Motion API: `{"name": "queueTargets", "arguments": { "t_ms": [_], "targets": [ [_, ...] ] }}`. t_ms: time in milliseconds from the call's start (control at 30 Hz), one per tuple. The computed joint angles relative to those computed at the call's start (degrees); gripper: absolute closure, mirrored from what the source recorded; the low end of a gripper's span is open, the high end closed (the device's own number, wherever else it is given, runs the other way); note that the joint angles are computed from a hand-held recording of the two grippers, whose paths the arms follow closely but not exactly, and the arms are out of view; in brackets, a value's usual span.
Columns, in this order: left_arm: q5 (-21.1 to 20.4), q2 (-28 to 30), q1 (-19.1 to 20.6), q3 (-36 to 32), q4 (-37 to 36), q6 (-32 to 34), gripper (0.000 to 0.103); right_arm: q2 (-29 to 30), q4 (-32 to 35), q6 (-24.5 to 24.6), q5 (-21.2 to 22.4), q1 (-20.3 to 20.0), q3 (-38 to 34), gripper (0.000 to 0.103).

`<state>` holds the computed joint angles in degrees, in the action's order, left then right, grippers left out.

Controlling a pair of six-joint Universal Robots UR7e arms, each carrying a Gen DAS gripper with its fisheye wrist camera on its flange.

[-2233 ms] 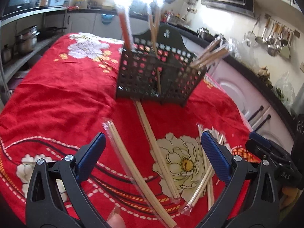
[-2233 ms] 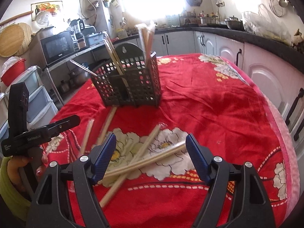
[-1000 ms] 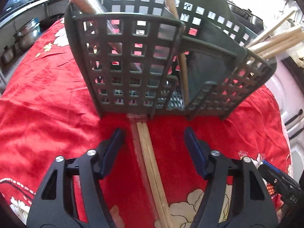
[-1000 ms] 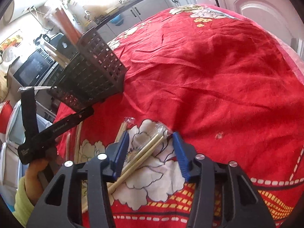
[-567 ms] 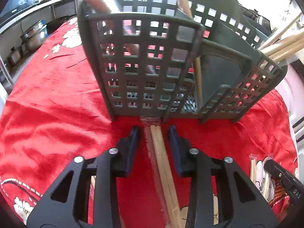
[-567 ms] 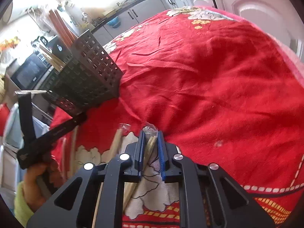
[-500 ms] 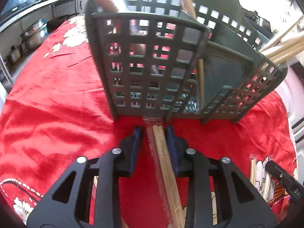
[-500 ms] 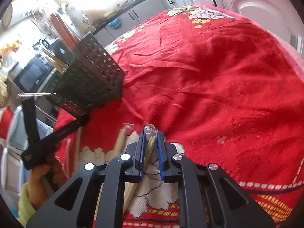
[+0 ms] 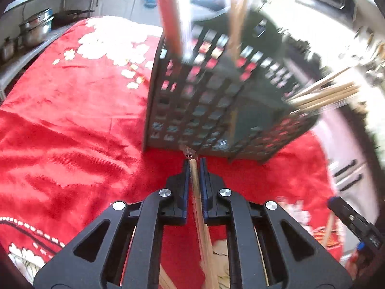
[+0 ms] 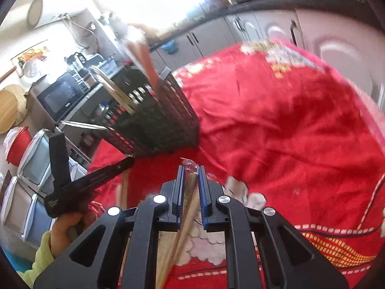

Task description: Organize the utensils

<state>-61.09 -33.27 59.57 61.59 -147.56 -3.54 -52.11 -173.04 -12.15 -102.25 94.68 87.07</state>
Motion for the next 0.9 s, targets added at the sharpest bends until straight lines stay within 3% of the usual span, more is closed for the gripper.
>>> {"name": "queueTargets", "arguments": {
  "t_ms": [400,900],
  "targets": [
    [-4.4,-6.2,-4.2,8.5,-14.3,7.3,0.1,0.0,-8.5,-9.4,1.2,4.7,-0.6,0.096],
    [-4.8,-7.2,-6.2,6.1,-21.6,12.0,0.1,0.7,-12.8,-14.4,4.2,7.4,-2.9,0.096]
  ]
}}
